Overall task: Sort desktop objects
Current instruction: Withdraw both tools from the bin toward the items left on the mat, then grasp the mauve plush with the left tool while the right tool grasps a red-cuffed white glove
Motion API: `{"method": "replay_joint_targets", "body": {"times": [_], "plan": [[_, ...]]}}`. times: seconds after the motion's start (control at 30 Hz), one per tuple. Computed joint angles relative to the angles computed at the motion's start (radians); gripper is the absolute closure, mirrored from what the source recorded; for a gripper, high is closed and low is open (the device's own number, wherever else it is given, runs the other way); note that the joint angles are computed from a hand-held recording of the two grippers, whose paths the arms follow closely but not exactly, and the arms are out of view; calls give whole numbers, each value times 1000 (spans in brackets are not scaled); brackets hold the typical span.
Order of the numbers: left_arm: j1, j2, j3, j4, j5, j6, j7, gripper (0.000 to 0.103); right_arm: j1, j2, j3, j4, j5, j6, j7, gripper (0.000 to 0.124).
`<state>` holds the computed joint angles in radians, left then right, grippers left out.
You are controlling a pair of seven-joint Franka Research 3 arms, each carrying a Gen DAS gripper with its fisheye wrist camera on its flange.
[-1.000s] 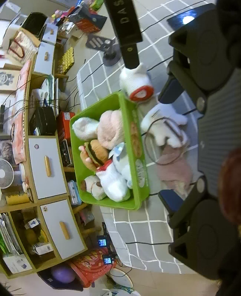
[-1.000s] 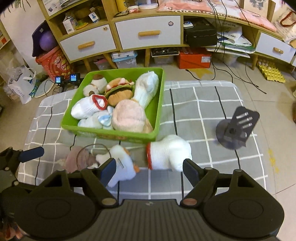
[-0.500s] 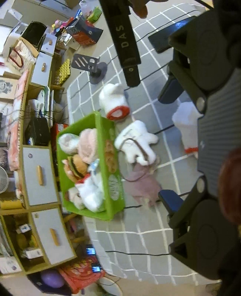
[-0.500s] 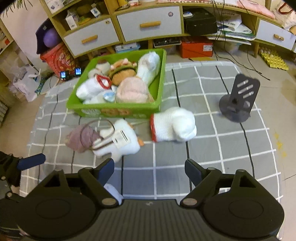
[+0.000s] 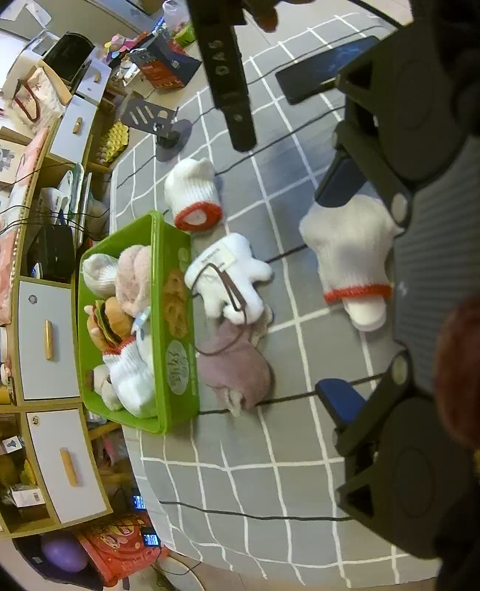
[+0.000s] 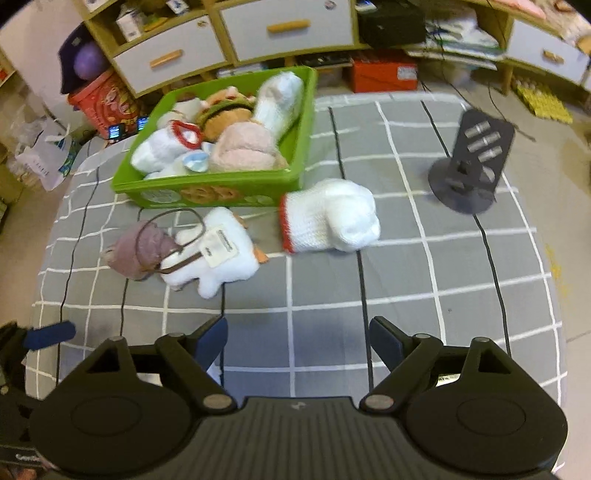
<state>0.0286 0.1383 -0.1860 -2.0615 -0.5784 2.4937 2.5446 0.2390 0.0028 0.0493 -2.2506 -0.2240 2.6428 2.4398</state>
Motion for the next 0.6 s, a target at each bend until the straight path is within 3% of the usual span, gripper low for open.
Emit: {"method": "replay_joint_targets", "body": {"times": [0.37, 0.6], "plan": [[28, 83, -10, 62, 11, 40, -49, 1, -25, 28, -21, -15, 6, 24, 31, 40], [79, 197, -76, 138, -52, 118, 98, 1, -20, 81, -48, 1, -29, 84, 57, 40]]}}
